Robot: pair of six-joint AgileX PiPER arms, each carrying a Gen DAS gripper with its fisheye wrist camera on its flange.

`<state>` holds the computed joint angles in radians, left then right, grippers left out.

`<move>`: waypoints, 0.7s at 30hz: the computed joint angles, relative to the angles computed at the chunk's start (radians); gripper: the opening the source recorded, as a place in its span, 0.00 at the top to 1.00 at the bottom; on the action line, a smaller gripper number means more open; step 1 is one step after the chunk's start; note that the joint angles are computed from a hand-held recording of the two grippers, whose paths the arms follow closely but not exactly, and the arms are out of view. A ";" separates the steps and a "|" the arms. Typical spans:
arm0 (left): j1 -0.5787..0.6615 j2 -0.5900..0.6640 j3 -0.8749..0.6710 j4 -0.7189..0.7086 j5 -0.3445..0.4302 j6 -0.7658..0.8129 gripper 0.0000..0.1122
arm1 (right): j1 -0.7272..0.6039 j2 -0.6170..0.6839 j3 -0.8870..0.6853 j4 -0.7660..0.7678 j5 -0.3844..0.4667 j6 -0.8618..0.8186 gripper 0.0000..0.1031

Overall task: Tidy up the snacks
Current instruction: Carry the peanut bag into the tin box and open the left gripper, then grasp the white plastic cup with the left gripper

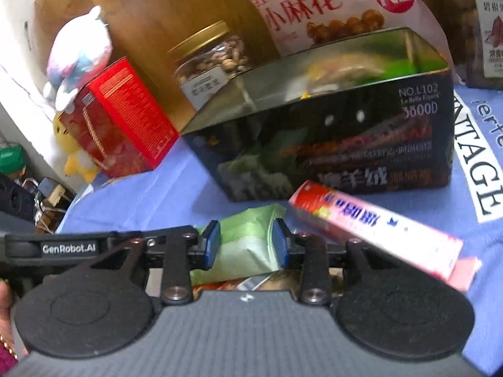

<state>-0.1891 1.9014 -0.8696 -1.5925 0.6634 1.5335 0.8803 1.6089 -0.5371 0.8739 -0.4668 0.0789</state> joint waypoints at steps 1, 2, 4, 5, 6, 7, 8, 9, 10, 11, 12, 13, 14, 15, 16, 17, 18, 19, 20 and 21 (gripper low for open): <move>0.000 -0.019 0.032 -0.029 -0.004 0.040 0.75 | 0.031 -0.011 0.009 0.035 -0.013 -0.020 0.61; 0.008 -0.036 0.064 -0.050 0.004 0.077 0.75 | 0.066 -0.011 0.008 0.089 -0.028 -0.062 0.60; 0.030 -0.068 0.118 -0.063 0.026 0.109 0.75 | 0.144 -0.009 0.016 0.169 -0.076 -0.111 0.60; 0.047 -0.086 0.147 -0.070 0.043 0.131 0.74 | 0.181 -0.011 0.020 0.195 -0.095 -0.124 0.59; 0.073 -0.102 0.176 -0.072 0.070 0.153 0.74 | 0.224 -0.014 0.023 0.241 -0.121 -0.150 0.59; 0.107 -0.120 0.205 -0.069 0.098 0.165 0.73 | 0.281 -0.016 0.024 0.318 -0.170 -0.195 0.59; 0.140 -0.138 0.231 -0.078 0.125 0.185 0.72 | 0.342 -0.015 0.025 0.382 -0.235 -0.227 0.59; 0.188 -0.158 0.264 -0.091 0.162 0.218 0.72 | 0.412 -0.009 0.021 0.431 -0.313 -0.253 0.59; 0.226 -0.175 0.287 -0.099 0.186 0.243 0.72 | 0.465 0.001 0.012 0.463 -0.368 -0.274 0.59; 0.261 -0.190 0.308 -0.107 0.202 0.264 0.72 | 0.505 0.015 -0.005 0.482 -0.393 -0.299 0.59; 0.294 -0.201 0.324 -0.110 0.212 0.276 0.72 | 0.509 0.036 -0.028 0.473 -0.379 -0.322 0.59; 0.311 -0.203 0.327 -0.104 0.217 0.276 0.72 | 0.504 0.055 -0.053 0.466 -0.346 -0.359 0.59; 0.324 -0.199 0.326 -0.091 0.219 0.269 0.72 | 0.499 0.084 -0.090 0.472 -0.318 -0.414 0.59; 0.328 -0.194 0.325 -0.082 0.210 0.259 0.72 | 0.494 0.120 -0.133 0.490 -0.298 -0.474 0.59; 0.331 -0.190 0.327 -0.078 0.204 0.257 0.72 | 0.483 0.146 -0.163 0.493 -0.278 -0.509 0.59; 0.336 -0.187 0.334 -0.075 0.204 0.267 0.72 | 0.472 0.168 -0.186 0.476 -0.258 -0.519 0.59; 0.339 -0.186 0.345 -0.076 0.203 0.284 0.72 | 0.470 0.180 -0.191 0.457 -0.246 -0.511 0.59; 0.341 -0.188 0.360 -0.088 0.201 0.310 0.70 | 0.459 0.198 -0.204 0.449 -0.236 -0.515 0.58; 0.340 -0.190 0.369 -0.092 0.197 0.327 0.70 | 0.447 0.220 -0.228 0.464 -0.230 -0.543 0.58; 0.339 -0.190 0.380 -0.099 0.192 0.347 0.70 | 0.439 0.237 -0.245 0.480 -0.224 -0.567 0.58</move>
<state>0.1494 1.7118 -0.4898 -1.6910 0.8557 1.8804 1.3193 1.8457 -0.7822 1.3535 -0.6904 -0.4877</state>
